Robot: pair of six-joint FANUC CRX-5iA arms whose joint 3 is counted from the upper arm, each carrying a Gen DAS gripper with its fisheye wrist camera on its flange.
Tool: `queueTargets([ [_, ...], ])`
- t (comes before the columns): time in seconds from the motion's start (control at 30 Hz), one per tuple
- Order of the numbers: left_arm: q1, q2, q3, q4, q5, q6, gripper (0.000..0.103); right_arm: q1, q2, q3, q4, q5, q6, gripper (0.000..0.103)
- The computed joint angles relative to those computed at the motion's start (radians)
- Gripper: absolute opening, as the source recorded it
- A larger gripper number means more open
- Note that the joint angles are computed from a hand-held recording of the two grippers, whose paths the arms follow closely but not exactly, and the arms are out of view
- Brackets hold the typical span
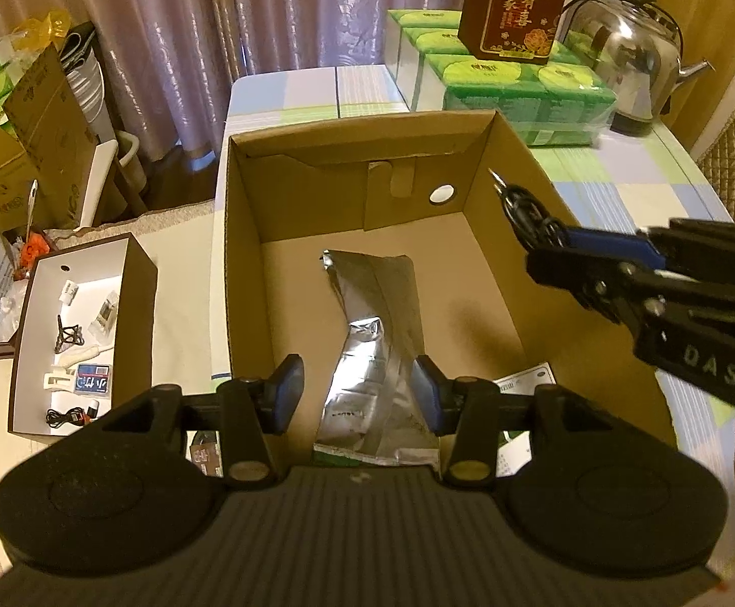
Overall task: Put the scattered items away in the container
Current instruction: 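Open the left gripper to drop the pouch while the right drops the black cable into the box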
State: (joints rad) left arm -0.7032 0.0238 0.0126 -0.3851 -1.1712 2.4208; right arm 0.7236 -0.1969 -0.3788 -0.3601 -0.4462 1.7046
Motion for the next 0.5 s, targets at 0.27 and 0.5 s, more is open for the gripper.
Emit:
queueTargets([
  [0.27,-0.002,-0.006,-0.017,0.005,0.011,0.01,0.042,-0.007,-0.016,-0.024,0.019,0.024,-0.027,0.033],
  [0.5,-0.017,-0.014,-0.021,-0.005,0.001,0.037,0.042,-0.021,-0.048,-0.049,0.025,0.017,-0.054,0.034],
])
